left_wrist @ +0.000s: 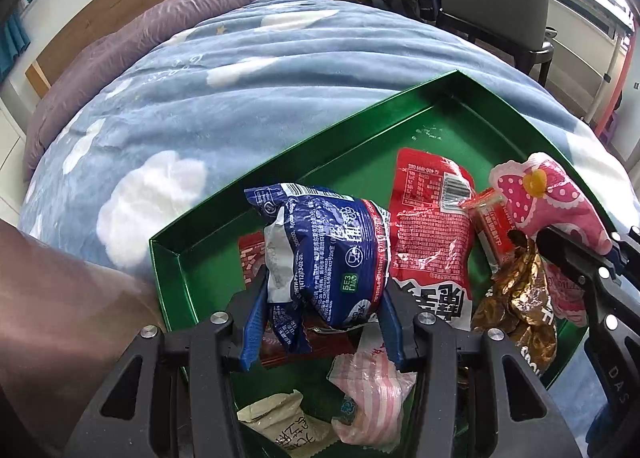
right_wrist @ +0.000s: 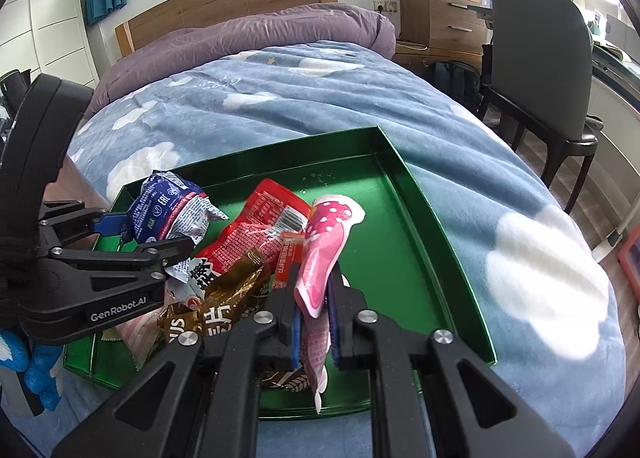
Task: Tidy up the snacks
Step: 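Lower both snacks into the tray and open both tools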
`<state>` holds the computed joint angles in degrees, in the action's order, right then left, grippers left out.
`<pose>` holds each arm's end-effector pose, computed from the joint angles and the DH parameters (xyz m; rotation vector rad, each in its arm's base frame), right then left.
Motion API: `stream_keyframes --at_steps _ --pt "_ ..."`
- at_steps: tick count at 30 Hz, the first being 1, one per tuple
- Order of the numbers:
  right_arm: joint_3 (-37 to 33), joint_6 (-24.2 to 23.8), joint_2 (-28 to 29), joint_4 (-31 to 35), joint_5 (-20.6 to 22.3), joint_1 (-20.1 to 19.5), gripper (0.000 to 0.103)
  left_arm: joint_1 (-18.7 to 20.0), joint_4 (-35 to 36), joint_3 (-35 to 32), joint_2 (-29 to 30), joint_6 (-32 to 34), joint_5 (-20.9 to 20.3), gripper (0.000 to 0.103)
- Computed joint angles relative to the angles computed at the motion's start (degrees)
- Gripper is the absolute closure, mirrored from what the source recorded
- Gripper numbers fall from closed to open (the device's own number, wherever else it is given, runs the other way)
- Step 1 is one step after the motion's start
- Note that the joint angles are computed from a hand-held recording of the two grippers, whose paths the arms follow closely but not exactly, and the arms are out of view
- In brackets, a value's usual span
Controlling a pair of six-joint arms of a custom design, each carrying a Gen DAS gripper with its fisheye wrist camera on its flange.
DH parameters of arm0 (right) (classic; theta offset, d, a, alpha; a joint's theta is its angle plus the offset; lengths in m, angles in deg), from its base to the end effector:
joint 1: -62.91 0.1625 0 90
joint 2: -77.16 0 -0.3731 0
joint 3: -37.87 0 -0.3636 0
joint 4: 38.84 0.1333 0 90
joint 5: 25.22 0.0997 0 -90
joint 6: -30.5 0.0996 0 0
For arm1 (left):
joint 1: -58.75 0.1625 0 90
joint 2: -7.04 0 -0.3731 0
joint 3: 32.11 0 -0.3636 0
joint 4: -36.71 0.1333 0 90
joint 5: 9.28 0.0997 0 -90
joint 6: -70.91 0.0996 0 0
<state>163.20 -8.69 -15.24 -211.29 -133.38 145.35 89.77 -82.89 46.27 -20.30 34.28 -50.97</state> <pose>0.0453 -0.4360 0.3520 0.4809 -2.3431 0.8587 -0.4317 -0.5019 -0.0470 0.6297 2.1919 -0.4661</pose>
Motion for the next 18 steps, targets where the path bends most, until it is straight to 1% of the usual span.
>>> stream_keyframes --at_steps 18 --pt "0.18 -0.19 0.35 -0.25 -1.39 0.94 0.103 -0.42 1.79 0.66 -0.32 -2.83 0.38 0.059"
